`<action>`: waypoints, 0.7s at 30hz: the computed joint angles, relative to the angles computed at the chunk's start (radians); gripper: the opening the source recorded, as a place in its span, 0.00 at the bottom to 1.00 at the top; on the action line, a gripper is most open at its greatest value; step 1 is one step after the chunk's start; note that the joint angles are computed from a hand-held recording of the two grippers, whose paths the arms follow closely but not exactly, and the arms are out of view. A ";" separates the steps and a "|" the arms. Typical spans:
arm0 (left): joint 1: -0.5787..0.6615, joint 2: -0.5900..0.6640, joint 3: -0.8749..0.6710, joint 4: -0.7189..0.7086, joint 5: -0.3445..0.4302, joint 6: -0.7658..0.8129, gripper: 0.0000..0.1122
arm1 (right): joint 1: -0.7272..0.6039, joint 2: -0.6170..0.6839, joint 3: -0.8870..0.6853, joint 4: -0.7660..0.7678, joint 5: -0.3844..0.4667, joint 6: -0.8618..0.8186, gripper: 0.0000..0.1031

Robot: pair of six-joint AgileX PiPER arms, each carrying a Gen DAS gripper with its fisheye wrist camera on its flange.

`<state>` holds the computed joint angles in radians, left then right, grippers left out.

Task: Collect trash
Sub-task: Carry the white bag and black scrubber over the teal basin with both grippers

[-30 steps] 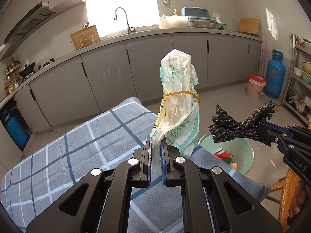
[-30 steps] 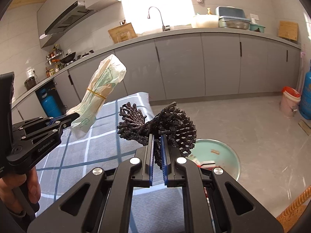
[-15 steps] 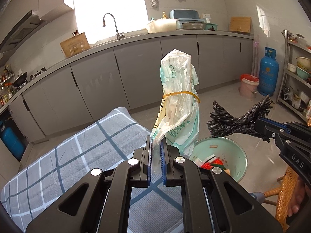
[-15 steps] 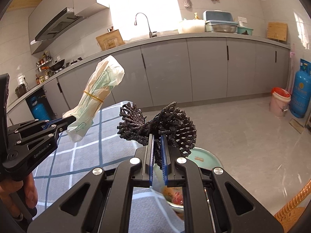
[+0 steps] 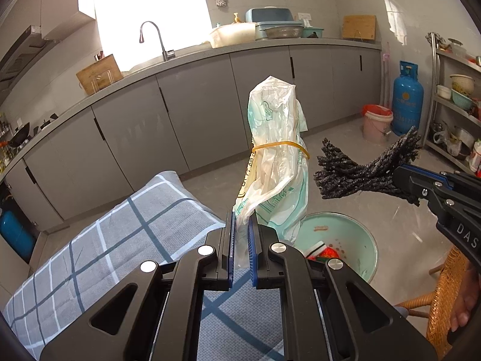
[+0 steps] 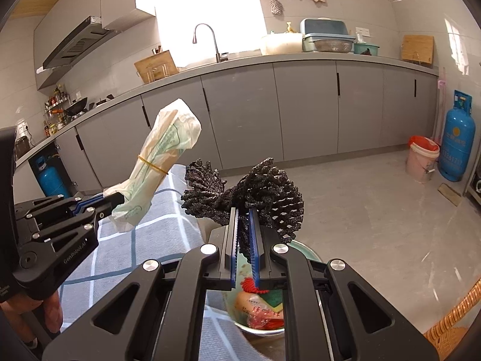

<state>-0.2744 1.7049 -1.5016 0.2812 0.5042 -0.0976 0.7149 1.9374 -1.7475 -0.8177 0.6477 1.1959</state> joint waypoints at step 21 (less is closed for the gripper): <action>-0.061 0.201 -0.172 -0.019 0.062 0.040 0.08 | -0.099 0.070 -0.035 0.076 -0.017 -0.065 0.09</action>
